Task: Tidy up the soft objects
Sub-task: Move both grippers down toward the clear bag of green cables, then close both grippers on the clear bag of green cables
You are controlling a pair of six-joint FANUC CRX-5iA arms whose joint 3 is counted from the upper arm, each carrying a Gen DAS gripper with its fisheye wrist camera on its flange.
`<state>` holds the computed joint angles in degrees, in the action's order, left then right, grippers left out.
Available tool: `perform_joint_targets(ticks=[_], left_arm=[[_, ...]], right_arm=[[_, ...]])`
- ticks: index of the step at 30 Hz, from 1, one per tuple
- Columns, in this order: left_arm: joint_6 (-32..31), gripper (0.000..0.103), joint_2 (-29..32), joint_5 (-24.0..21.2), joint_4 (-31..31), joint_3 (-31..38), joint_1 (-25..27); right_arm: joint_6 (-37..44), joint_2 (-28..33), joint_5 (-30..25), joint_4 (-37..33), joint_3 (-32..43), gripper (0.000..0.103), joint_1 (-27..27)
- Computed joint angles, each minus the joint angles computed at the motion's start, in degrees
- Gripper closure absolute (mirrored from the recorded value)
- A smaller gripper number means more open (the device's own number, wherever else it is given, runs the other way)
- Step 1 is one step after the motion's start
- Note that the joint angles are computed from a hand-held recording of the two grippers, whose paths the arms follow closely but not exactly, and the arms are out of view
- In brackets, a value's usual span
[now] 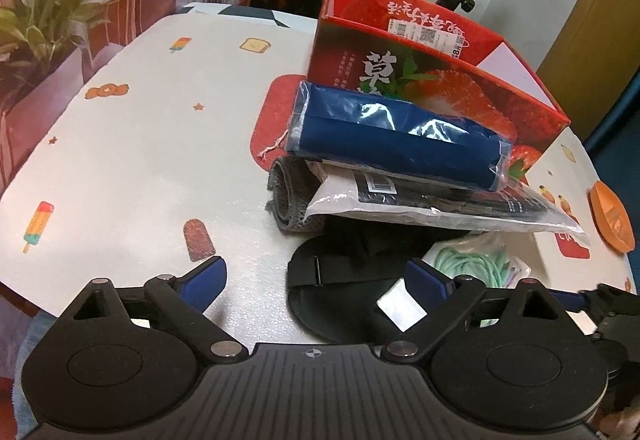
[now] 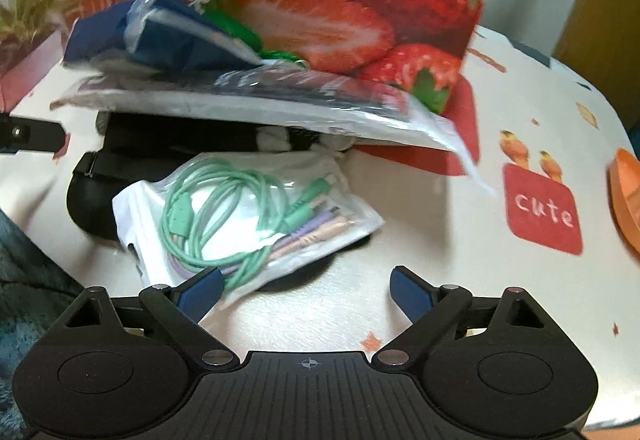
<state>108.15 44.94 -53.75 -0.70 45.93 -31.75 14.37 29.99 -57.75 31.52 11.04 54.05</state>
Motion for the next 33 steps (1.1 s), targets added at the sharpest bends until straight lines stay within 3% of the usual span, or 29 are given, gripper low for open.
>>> perform_joint_targets(ticks=[7,13,18,20,28,33], left_arm=[[-0.5,0.012,-0.5,1.6,2.1,-2.0,0.6],[-2.7,0.022,-0.8,3.2,4.4,-3.6,0.9],[-5.7,0.032,-0.5,4.5,8.0,-4.7,1.4],[-6.5,0.041,1.0,2.7,9.6,-3.1,1.7],[-12.3,0.041,6.3,-0.8,19.1,1.7,2.2],[-10.5,0.041,12.9,-7.4,18.6,13.1,1.2]], right_arm=[[7.8,3.6,0.3,-0.2,4.5,0.009,-0.1],[6.4,4.6,3.0,-2.1,5.8,0.002,-1.2],[5.4,4.9,3.7,-2.6,6.5,0.002,-1.6],[3.8,4.2,5.5,-2.4,5.2,0.003,-1.8],[-2.6,-0.3,13.8,2.1,-3.5,0.017,-1.9],[-6.3,-2.7,17.9,4.5,-7.8,0.022,-1.8]])
